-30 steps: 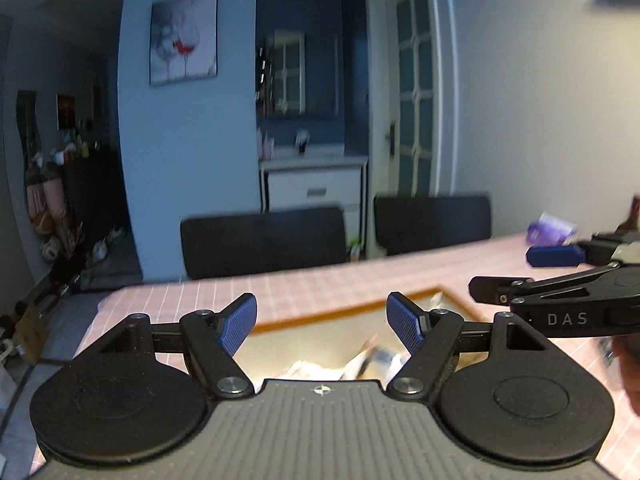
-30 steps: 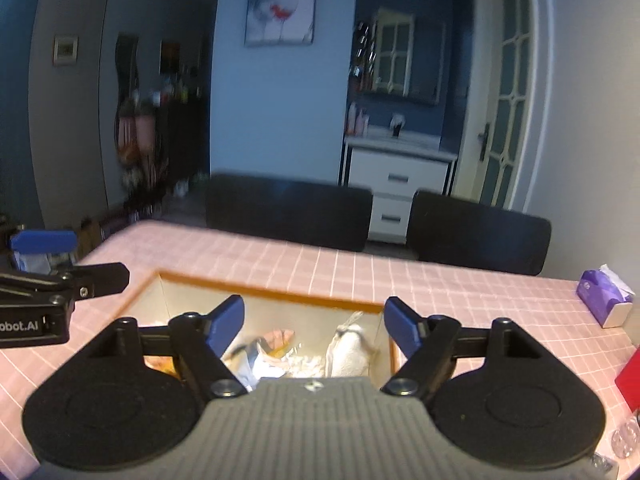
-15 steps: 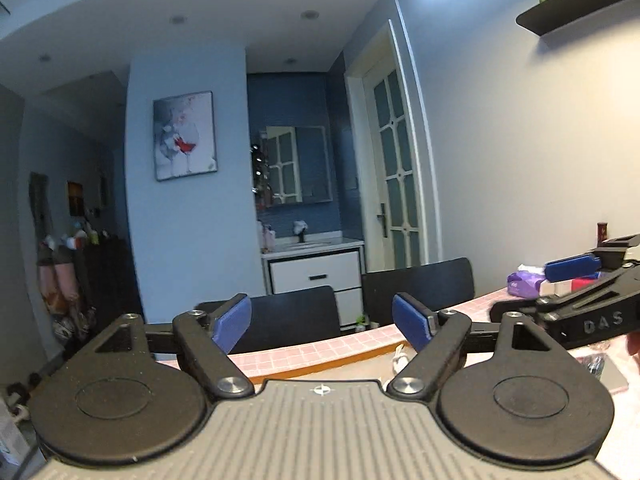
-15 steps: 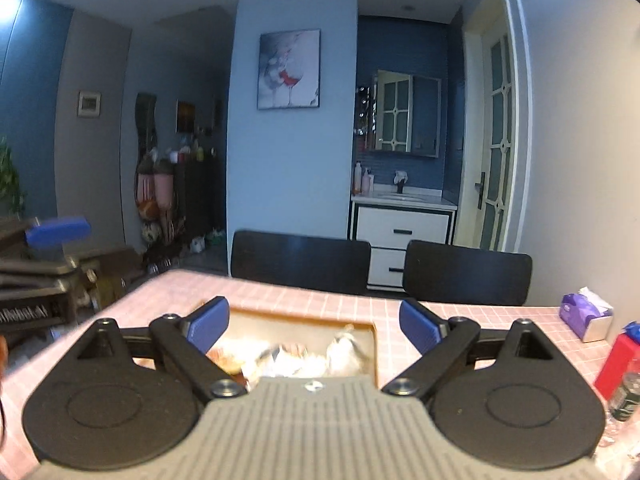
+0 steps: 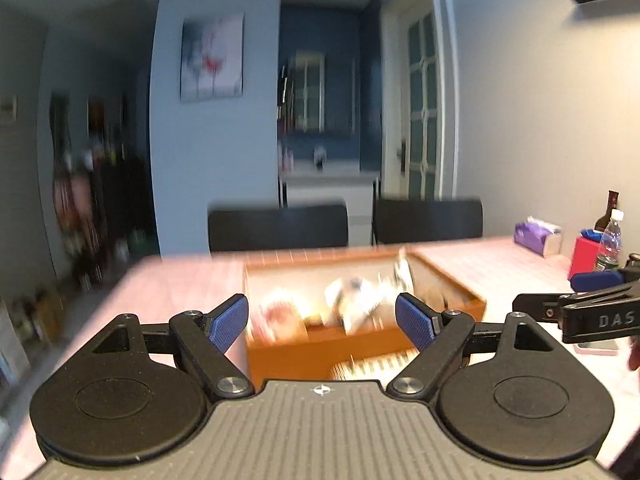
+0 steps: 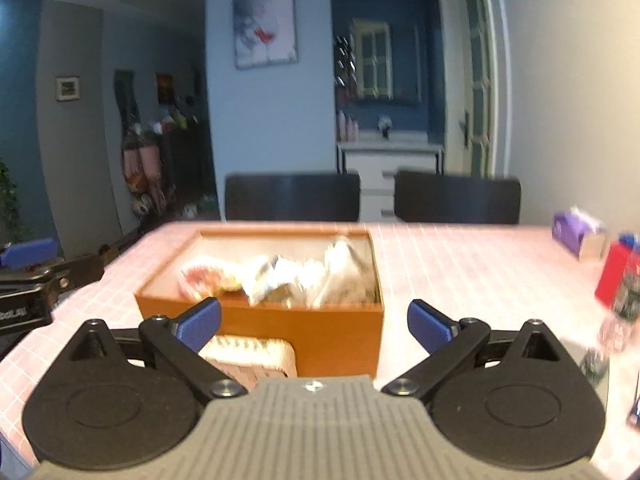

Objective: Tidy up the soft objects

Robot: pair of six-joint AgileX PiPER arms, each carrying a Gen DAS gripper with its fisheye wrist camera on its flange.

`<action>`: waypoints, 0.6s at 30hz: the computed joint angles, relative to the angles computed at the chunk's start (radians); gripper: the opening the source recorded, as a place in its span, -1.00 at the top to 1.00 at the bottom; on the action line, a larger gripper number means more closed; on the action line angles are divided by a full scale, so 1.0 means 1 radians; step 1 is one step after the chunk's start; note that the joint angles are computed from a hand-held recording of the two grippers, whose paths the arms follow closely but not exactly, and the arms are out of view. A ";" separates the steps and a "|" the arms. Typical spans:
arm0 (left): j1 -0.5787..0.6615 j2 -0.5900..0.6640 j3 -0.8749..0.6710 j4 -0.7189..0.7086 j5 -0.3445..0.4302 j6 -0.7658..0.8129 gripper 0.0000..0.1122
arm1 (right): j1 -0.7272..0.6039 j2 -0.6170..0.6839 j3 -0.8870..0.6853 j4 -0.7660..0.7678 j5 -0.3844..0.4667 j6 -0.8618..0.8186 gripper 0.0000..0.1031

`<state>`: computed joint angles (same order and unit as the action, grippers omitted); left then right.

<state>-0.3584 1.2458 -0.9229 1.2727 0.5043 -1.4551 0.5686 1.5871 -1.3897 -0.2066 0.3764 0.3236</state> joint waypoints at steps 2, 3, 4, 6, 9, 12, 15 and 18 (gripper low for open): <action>0.049 0.008 0.001 -0.141 -0.055 0.083 -0.74 | -0.001 0.017 0.006 -0.031 0.022 0.056 -0.89; 0.067 0.029 -0.012 -0.203 -0.066 0.131 -0.74 | -0.007 0.027 0.006 -0.023 0.031 0.059 -0.89; 0.062 0.018 0.015 -0.238 -0.052 0.156 -0.74 | -0.013 0.037 0.005 -0.016 0.039 0.064 -0.89; 0.070 0.021 0.020 -0.324 -0.038 0.255 -0.74 | -0.017 0.055 -0.002 -0.013 0.056 0.078 -0.89; 0.062 0.009 0.053 -0.347 -0.043 0.265 -0.74 | -0.023 0.070 0.004 -0.023 0.053 0.099 -0.89; 0.043 0.010 0.074 -0.301 -0.037 0.204 -0.74 | -0.018 0.076 0.008 -0.041 0.049 0.118 -0.89; 0.030 0.019 0.067 -0.293 -0.023 0.190 -0.74 | -0.016 0.080 0.008 -0.046 0.041 0.111 -0.89; 0.020 0.033 0.053 -0.283 -0.012 0.171 -0.74 | -0.013 0.077 0.007 -0.039 0.040 0.096 -0.89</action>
<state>-0.3380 1.2785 -0.8699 0.9897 0.4926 -1.2838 0.5553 1.6646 -1.3830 -0.2456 0.4168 0.4193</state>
